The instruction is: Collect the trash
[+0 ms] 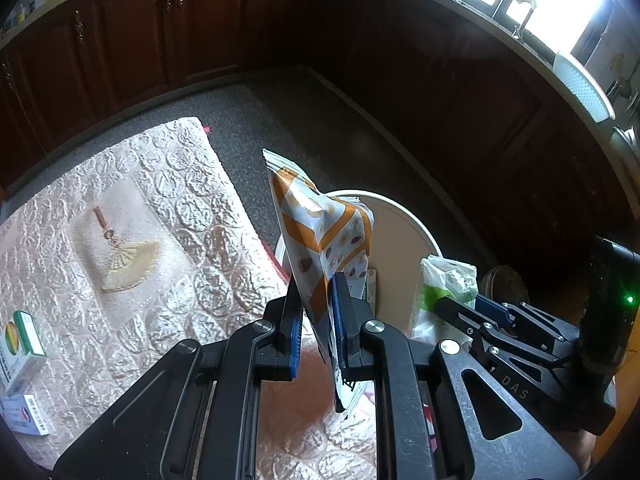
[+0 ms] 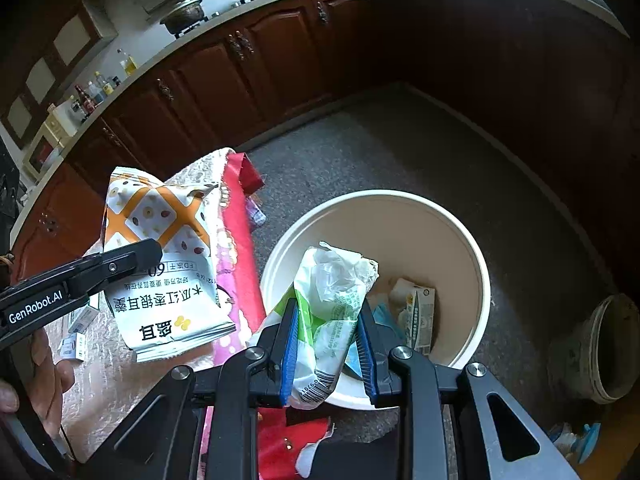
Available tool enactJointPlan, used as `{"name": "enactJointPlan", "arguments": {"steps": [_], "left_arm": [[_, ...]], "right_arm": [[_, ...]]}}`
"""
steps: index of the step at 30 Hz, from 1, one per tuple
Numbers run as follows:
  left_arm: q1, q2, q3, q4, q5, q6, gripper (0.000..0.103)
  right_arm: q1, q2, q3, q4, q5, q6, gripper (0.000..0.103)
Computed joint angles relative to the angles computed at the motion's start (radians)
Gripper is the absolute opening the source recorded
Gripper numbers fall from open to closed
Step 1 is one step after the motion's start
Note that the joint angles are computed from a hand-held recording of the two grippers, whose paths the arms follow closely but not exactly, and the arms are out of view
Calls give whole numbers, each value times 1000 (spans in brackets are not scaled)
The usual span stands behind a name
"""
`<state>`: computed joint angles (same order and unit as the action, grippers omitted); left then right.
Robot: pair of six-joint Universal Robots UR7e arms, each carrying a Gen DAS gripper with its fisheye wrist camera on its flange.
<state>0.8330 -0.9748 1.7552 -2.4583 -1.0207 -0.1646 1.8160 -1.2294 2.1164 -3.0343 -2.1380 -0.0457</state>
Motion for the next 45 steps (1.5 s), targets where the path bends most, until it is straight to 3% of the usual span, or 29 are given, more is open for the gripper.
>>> {"name": "enactJointPlan", "arguments": {"steps": [20, 45], "left_arm": [[23, 109, -85, 32, 0, -32, 11], [26, 225, -164, 54, -2, -50, 11]], "right_arm": [[-93, 43, -25, 37, 4, 38, 25], [-154, 165, -111, 69, -3, 72, 25]]}}
